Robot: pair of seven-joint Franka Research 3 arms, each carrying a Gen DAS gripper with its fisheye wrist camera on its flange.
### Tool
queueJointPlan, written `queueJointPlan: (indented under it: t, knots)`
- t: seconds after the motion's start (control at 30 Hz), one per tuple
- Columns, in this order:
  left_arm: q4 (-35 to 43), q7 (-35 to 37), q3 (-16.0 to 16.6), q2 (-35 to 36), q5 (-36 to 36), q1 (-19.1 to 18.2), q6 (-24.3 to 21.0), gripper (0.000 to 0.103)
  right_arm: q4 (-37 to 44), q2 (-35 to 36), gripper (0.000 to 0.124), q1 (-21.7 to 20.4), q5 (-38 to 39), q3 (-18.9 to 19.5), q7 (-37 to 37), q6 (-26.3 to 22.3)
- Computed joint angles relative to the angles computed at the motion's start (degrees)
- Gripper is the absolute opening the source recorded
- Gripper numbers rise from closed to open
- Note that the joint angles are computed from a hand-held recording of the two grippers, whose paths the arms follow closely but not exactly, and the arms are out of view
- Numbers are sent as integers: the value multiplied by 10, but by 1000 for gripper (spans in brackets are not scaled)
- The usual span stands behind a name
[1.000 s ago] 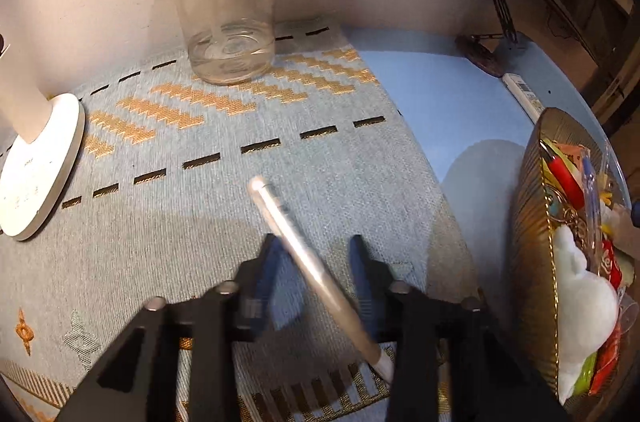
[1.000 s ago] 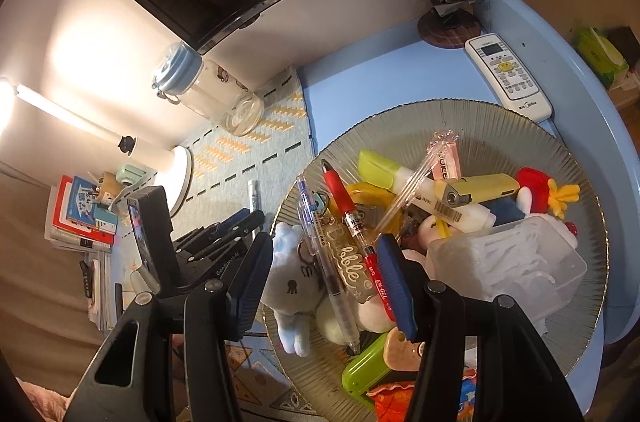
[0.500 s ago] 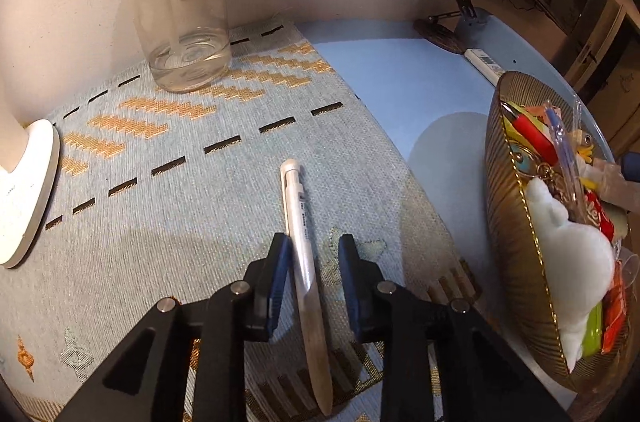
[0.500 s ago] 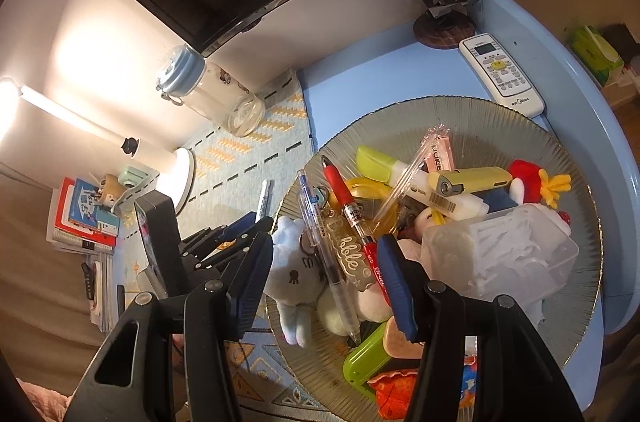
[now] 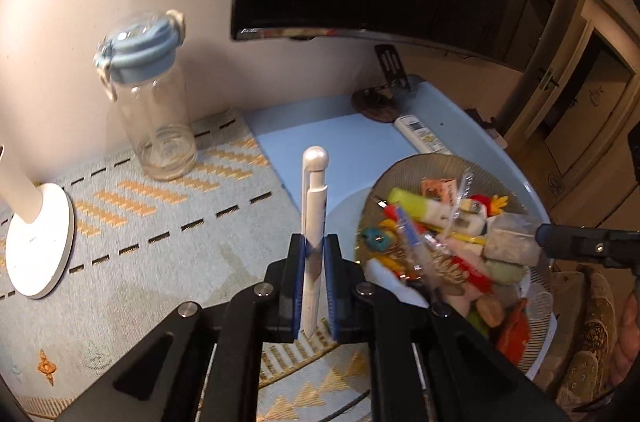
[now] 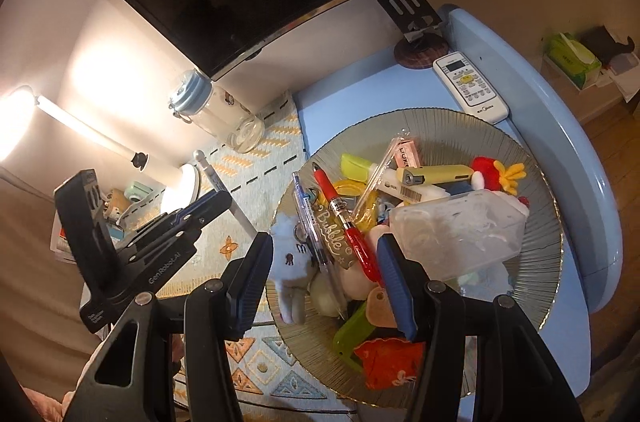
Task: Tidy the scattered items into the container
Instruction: 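Carry the white pen over the bowl and open the left gripper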
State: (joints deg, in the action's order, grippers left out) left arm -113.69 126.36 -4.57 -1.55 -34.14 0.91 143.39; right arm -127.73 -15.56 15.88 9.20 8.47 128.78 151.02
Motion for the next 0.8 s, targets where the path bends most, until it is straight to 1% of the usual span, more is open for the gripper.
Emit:
queueJointPlan:
  t: [0.13,0.33,0.4,0.47,0.63,0.8]
  knots:
    - [1,10,-9,-16,-7,-16,-1,7,-24,-28,55,-10,-13,7,25,5]
    - [-8,31,-8,-33,-27,-40,-5,8,-59,-70,55,-25,-26,18,57,6]
    - [-8,37,-6,-38,-41,-47,-13,8,-69,-82,55,-29,-29,21,66,6]
    - [-6,47,-4,-42,-58,-53,-24,6,-78,-93,55,-33,-30,24,74,6]
    - [9,58,0,-45,-89,-62,-59,6,-98,-114,55,-37,-29,28,87,8]
    - [12,50,-2,-41,-82,-62,-68,6,-114,-128,55,-40,-25,32,99,5]
